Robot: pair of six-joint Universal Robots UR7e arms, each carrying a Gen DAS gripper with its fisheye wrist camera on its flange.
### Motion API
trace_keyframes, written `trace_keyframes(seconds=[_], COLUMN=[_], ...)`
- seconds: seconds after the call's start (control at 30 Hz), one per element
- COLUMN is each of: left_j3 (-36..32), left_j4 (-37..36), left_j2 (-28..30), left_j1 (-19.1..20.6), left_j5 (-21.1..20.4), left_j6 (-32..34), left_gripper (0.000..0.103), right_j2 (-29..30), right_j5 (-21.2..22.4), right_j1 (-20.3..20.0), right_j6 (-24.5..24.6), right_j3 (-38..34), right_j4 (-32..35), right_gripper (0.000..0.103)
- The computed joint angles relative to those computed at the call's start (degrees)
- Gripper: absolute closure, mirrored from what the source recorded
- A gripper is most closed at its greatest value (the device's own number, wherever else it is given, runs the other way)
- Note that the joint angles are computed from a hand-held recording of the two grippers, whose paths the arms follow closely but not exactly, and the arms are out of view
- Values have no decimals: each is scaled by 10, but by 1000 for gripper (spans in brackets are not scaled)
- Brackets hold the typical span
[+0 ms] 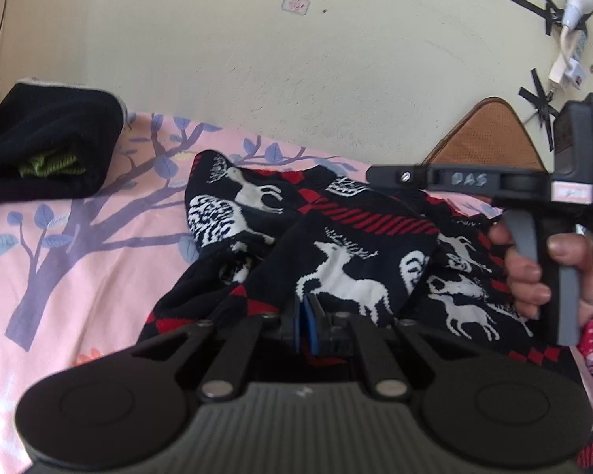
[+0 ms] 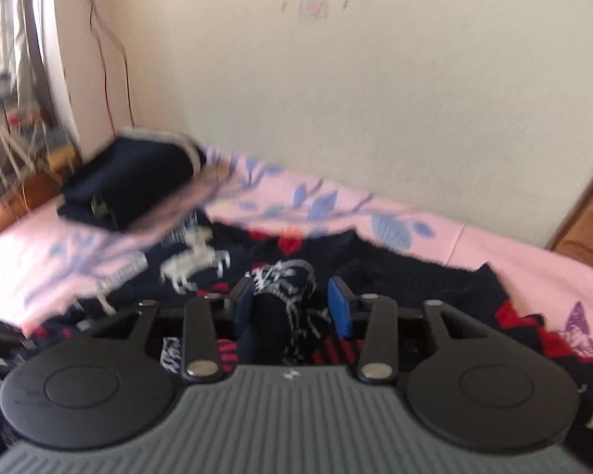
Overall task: Fold small clothes
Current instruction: 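Grasp the sweater hem with the left gripper while the right gripper grasps it too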
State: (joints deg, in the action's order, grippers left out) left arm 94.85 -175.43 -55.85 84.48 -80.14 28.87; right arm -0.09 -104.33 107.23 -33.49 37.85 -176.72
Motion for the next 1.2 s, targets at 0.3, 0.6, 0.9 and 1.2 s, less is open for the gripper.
trace_keyframes(seconds=[0.3, 0.6, 0.9, 1.2], left_j3=[-19, -36, 39, 140], left_j4=[39, 84, 82, 147], left_j2=[3, -3, -110, -233], left_j1=[4, 15, 34, 70], left_j5=[-9, -34, -62, -39], left_j6=[-23, -34, -8, 20], left_gripper=[97, 94, 80, 73], right_j2=[-52, -100, -236, -251], right_j5=[11, 20, 15, -42], right_j1=[-10, 7, 21, 37], right_j6=[10, 73, 66, 131], right_j3=[130, 232, 526, 674], right_j4=[-8, -103, -209, -380], right_gripper=[85, 73, 68, 58])
